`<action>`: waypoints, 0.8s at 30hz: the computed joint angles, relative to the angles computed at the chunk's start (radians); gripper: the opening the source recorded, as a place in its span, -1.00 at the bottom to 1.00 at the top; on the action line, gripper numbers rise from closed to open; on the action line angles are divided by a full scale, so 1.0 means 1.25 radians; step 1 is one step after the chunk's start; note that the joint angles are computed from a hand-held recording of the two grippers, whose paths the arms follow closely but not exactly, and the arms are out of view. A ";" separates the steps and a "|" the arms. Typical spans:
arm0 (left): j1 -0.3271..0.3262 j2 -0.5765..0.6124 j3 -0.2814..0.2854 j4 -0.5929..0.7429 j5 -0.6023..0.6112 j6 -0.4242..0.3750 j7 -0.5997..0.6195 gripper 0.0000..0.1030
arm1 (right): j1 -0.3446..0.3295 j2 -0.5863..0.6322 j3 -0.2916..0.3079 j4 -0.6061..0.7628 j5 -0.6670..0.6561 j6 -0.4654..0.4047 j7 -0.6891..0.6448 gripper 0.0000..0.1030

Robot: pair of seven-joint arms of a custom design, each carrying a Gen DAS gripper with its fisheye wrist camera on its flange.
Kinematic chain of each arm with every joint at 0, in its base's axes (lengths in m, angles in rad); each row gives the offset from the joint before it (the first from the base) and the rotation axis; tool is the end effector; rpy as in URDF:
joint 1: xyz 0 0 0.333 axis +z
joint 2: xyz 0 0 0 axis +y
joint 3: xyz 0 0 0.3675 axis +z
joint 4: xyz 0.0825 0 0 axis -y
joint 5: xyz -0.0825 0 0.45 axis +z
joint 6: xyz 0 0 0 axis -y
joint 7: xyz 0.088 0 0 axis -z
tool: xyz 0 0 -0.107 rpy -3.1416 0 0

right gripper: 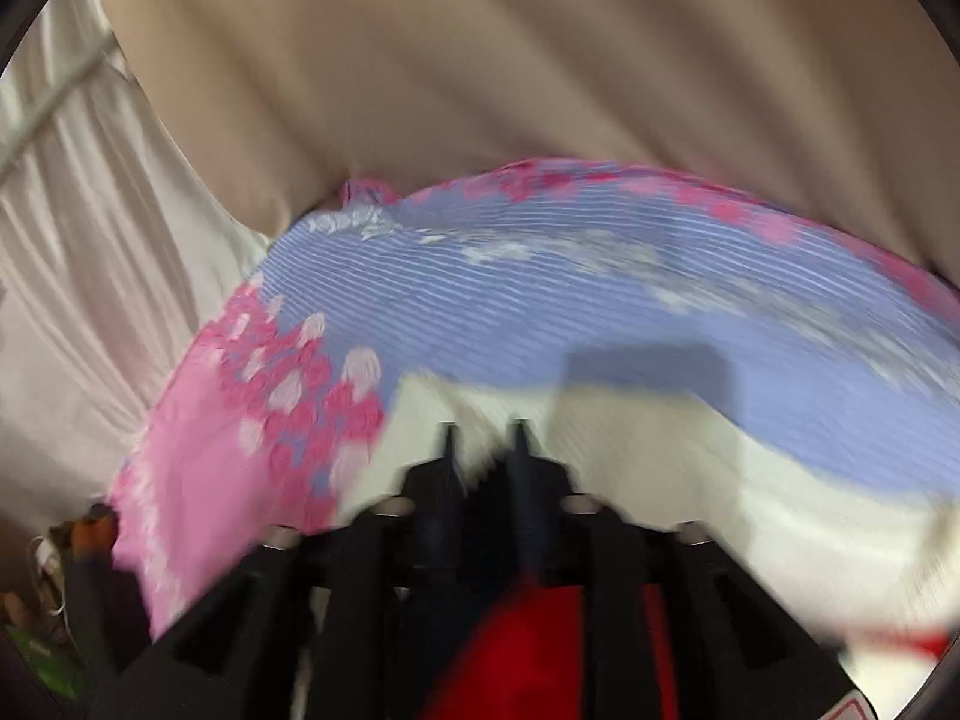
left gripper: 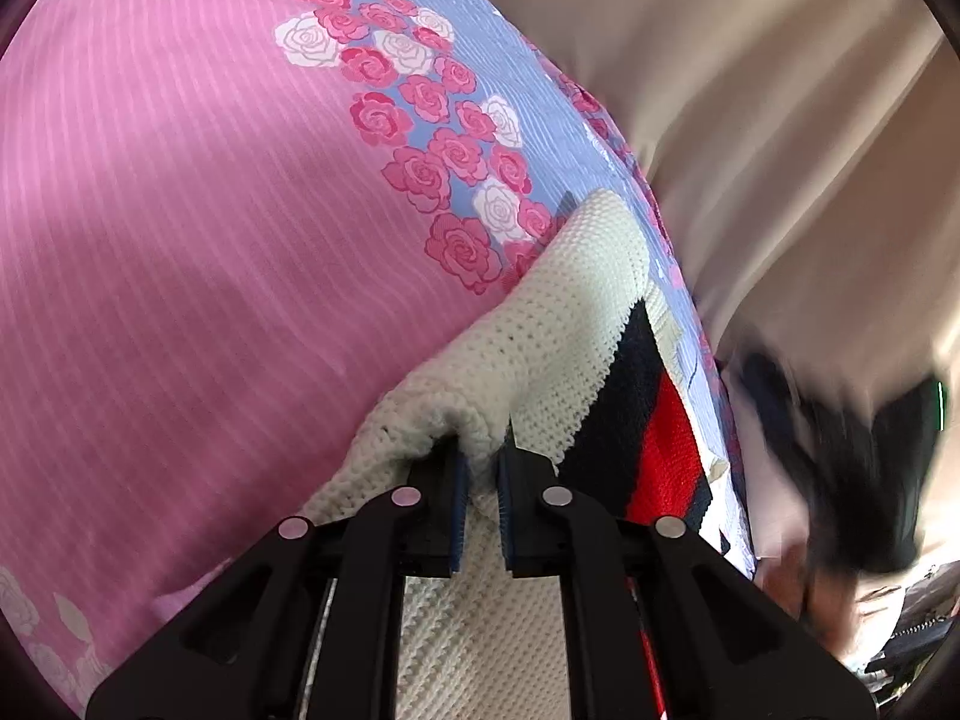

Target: Fold small clothes

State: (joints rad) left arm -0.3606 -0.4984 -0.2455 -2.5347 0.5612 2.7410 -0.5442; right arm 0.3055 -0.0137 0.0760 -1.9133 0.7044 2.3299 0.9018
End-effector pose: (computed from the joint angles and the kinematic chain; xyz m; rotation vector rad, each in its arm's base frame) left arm 0.3717 -0.2943 0.5273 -2.7252 0.7263 -1.2075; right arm 0.6046 0.2547 0.5776 -2.1705 1.0546 0.0408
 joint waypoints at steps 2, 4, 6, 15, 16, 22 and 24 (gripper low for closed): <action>-0.002 0.004 0.003 0.004 -0.001 -0.004 0.012 -0.83 | -0.031 -0.085 -0.036 -0.094 0.009 0.010 -0.013 -0.21; 0.002 0.007 0.003 0.005 -0.001 -0.001 0.011 -0.83 | -0.068 -0.162 -0.068 -0.192 -0.057 0.056 0.051 -0.18; 0.008 0.011 -0.003 0.009 0.002 -0.006 0.003 -0.83 | -0.119 -0.225 -0.097 -0.275 -0.149 0.110 0.161 -0.01; -0.002 0.044 -0.013 0.064 -0.010 -0.105 0.012 -0.83 | -0.108 -0.180 -0.202 -0.248 -0.007 0.031 0.095 -0.85; -0.006 0.048 -0.010 0.070 -0.016 -0.115 0.021 -0.83 | -0.108 -0.190 -0.191 -0.254 0.003 0.066 0.070 -0.86; -0.003 0.060 -0.015 0.084 -0.015 -0.137 0.035 -0.83 | -0.150 -0.137 -0.177 -0.234 -0.101 0.098 0.130 -0.90; -0.006 0.059 -0.012 0.080 -0.020 -0.131 0.036 -0.83 | -0.152 -0.150 -0.173 -0.239 -0.096 0.091 0.101 -0.81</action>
State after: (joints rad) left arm -0.3676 -0.4241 -0.2606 -2.4342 0.5359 2.5773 -0.4997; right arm 0.1150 -0.2009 -0.1406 -2.2120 0.5848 2.4430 1.0277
